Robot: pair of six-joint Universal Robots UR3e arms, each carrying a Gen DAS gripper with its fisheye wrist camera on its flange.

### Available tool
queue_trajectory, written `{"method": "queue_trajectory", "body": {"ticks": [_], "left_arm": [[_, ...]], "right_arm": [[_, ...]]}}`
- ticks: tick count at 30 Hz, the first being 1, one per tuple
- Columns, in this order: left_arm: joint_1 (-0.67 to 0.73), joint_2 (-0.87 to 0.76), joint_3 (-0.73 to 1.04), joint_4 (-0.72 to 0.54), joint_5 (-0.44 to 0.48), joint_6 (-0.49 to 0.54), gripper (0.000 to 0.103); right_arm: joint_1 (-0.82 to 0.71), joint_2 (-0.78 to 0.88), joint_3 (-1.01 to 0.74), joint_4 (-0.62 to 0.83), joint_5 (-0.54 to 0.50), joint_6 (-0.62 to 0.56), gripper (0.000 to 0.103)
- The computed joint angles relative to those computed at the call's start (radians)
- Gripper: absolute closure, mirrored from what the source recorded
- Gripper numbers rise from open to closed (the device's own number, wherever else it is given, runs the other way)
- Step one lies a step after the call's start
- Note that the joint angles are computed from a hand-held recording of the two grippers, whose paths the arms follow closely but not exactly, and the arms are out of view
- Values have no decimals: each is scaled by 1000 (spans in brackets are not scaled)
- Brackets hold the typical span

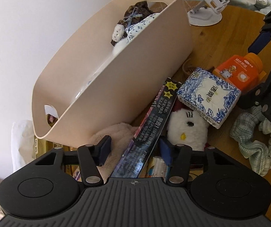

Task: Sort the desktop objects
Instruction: 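Grasp the black star-printed box with the left gripper while the right grasps the orange bottle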

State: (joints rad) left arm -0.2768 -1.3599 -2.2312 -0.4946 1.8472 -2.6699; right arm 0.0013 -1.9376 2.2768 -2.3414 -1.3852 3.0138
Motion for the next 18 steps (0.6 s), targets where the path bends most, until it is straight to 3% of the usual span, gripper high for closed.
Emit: {"method": "queue_trajectory", "body": {"ticks": [9,18], "left_arm": [[2,3,-9,7,-11,0,52],[50,36,10,-71,-65,-41,59]], "right_arm": [[-3,10,22,-65,18,118,0],[-4,49,22,-119,-3,276,0]]}}
